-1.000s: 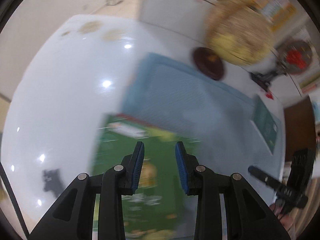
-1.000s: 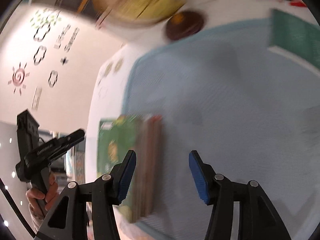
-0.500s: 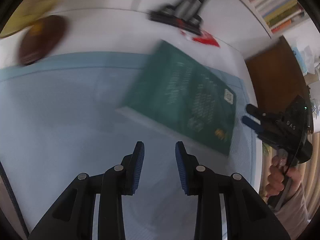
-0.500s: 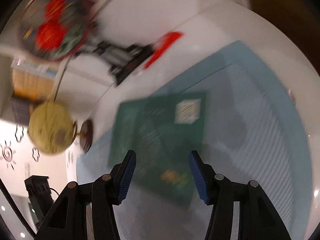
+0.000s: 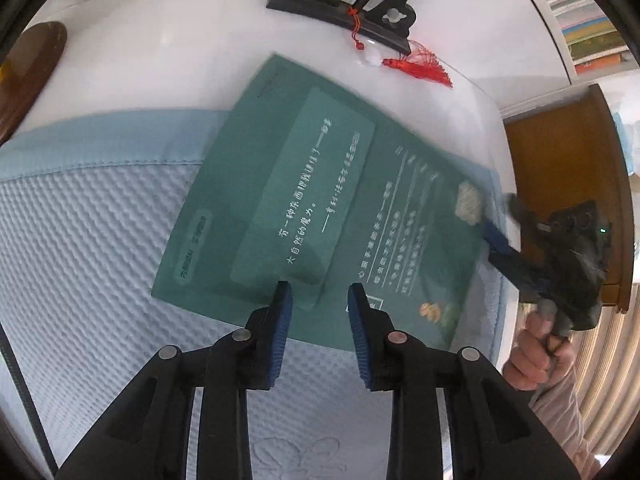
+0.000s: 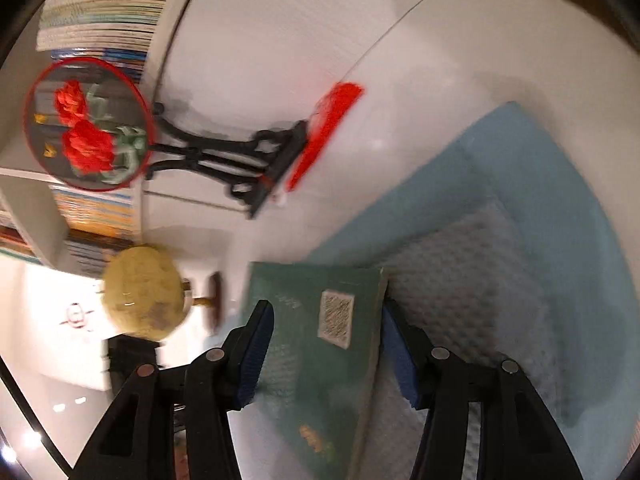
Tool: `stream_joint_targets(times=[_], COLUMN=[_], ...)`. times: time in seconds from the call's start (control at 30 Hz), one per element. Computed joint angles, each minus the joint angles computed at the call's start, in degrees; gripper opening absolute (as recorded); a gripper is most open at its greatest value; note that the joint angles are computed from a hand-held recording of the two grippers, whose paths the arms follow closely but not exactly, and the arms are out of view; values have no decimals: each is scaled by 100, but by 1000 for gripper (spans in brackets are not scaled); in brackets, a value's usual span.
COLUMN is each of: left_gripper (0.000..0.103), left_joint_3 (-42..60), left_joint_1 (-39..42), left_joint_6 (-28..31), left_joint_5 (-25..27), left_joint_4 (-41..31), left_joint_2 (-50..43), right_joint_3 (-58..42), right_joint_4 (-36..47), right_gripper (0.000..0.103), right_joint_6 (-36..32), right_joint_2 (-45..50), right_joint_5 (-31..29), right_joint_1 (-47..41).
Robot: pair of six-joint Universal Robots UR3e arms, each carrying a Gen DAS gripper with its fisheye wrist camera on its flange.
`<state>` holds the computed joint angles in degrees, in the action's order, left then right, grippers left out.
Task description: Organize books
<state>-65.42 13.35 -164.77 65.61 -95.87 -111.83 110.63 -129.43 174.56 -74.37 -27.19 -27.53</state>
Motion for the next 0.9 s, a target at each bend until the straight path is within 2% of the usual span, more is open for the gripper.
stream_joint_targets(times=[0.03, 0.07, 0.1, 0.17, 0.2, 0.23, 0.27, 0.33, 0.43, 0.53, 0.63, 0.67, 0.77, 0.83, 0.9], left_gripper=[26, 26, 26, 26, 26, 26, 24, 23, 23, 23, 23, 23, 23, 23, 23], left_joint_3=[48, 97, 149, 99, 82, 77, 110, 137, -137, -550, -978, -1133, -1272, -1325, -1425], left_joint_1=[-22, -88, -173, -210, -203, -178, -153, -56, 30, 383, 1017, 1401, 2528, 3537, 4251], left_joint_6=[16, -20, -71, -76, -84, -89, -129, -154, -48, 140, 623, 905, 1663, 2368, 2889], left_joint_5=[31, 63, 96, 126, 113, 97, 60, -3, -30, -211, -94, 10, 93, 235, 428], left_joint_4=[-6, 41, 131, 221, 235, 224, 192, 99, 181, -31, -457, -696, -1557, -2211, -2518], left_joint_2=[-35, -87, -167, -154, -152, -156, -192, -187, 113, 728, 1673, 2099, 2819, 3242, 3492], right_joint_3=[-37, -131, -309, -322, -140, 21, 231, 270, -135, -854, -1592, -1928, -2215, -2461, -2830], right_joint_4=[798, 1117, 1071, 479, 200, 107, 29, 84, 639, 798, 997, 1086, 1216, 1217, 1240], right_gripper=[54, 52, 49, 42, 24, 13, 11, 10, 6, 6, 6, 6, 7, 9, 9], right_joint_6=[-816, -1157, -1131, -503, -277, -214, -160, -139, -396, -317, -360, -444, -417, -137, 14], right_joint_2=[-85, -130, -149, -33, -28, -48, -139, -515, -1128, -1758, -2179, -2235, -2333, -2155, -1760], right_joint_5=[526, 572, 138, -541, -528, -372, -142, -276, -549, -1429, -2467, -2994, -3769, -4360, -5342], right_joint_1=[-51, 6, 223, 434, 353, 242, 111, 186, 510, 1226, 2221, 2805, 3948, 4894, 6054])
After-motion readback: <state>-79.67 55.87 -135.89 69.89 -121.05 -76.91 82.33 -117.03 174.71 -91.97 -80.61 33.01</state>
